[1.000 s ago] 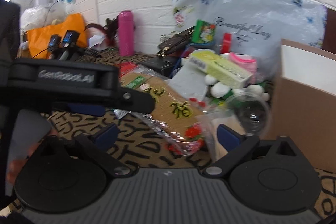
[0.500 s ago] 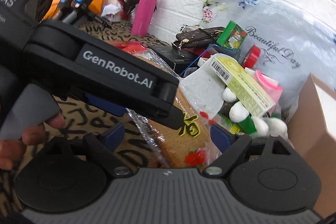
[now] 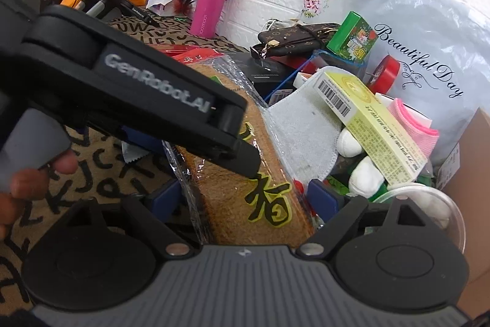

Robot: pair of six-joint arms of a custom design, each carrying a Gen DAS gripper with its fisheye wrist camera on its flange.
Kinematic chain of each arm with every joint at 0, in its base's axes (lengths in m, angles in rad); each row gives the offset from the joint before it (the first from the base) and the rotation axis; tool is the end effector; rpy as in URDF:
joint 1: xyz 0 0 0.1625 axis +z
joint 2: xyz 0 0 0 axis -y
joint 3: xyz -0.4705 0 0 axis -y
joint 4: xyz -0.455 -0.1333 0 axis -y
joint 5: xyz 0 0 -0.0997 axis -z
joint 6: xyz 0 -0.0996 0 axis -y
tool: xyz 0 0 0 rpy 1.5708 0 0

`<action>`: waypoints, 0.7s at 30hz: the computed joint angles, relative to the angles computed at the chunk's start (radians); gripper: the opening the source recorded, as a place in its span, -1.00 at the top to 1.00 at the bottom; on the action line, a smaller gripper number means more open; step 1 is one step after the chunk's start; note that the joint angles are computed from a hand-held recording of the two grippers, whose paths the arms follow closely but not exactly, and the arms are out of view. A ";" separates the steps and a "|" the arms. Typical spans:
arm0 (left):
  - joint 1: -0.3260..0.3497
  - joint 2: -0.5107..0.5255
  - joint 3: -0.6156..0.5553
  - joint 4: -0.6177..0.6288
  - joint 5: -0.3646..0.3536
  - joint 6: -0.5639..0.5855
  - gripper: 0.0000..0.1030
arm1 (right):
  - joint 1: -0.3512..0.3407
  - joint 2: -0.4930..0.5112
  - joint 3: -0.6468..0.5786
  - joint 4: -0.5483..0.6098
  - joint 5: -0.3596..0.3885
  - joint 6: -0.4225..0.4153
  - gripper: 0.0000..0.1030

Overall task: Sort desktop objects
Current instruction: 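Move the left gripper to the bagged brown insole on the pile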

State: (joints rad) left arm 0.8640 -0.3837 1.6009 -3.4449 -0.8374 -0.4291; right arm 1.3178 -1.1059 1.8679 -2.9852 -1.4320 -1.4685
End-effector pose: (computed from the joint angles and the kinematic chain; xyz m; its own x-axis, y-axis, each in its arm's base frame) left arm -0.3142 -0.6758 -0.0859 -0.9691 -0.0945 -0.2280 0.1221 0.6190 -0.7759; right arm -0.0276 -0.6944 0.2511 -0.2979 -0.7483 0.5927 -0.9544 0.2443 -0.1714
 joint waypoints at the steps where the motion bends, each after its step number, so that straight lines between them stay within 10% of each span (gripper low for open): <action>1: 0.000 0.000 0.000 0.000 0.004 -0.003 -0.38 | 0.000 -0.002 -0.001 0.010 0.001 0.003 -0.60; 8: -0.005 -0.011 0.021 -0.004 0.026 -0.044 -0.03 | 0.007 -0.026 -0.004 0.102 -0.010 0.045 -0.13; 21: -0.040 -0.063 0.130 -0.009 0.059 -0.125 0.16 | -0.004 -0.099 0.066 0.197 0.000 0.124 -0.08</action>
